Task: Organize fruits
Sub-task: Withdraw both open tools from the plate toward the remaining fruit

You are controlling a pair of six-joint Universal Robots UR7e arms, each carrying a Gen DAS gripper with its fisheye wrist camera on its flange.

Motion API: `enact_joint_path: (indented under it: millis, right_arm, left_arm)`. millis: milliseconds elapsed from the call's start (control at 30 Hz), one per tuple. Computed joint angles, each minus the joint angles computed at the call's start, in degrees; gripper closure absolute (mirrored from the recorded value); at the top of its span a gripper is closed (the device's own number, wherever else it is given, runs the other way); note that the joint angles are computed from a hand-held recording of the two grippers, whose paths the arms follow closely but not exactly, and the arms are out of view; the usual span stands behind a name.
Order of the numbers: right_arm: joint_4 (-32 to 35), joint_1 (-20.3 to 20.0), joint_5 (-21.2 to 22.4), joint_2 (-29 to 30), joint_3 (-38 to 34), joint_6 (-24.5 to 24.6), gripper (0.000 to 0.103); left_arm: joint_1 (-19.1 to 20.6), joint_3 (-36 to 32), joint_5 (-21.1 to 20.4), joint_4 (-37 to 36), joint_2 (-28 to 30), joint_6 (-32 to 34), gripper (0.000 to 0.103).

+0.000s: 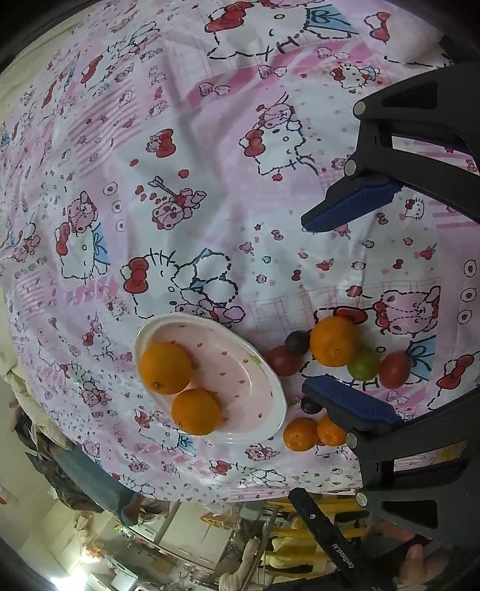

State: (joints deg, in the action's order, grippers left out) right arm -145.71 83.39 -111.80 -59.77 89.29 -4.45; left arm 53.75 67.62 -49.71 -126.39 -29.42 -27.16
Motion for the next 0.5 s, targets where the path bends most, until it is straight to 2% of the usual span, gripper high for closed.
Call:
enact_joint_path:
  millis: [133,233,400,500]
  right_arm:
    - [0.71,-0.03,-1.14,0.67,-0.73,0.54,0.020]
    - [1.37,-0.53,-0.26,0.70,-1.17,1.69,0.020]
    - [1.95,-0.96,-0.44,0.87,-1.81,3.13,0.020]
    - [2.18,-1.11,-0.41,0.80,-1.86,3.37,0.020]
  left_arm:
    - [0.55,-0.84,-1.13,1.53,0.53,-1.55,0.019]
    - [0.80,-1.50,-2.21,3.71,1.31,-2.34,0.019]
    - [1.00,-3.07,-6.07,9.45,3.35,-3.93,0.021]
    - [0.73,-4.56,-6.68,11.69,4.88,-2.87,0.027]
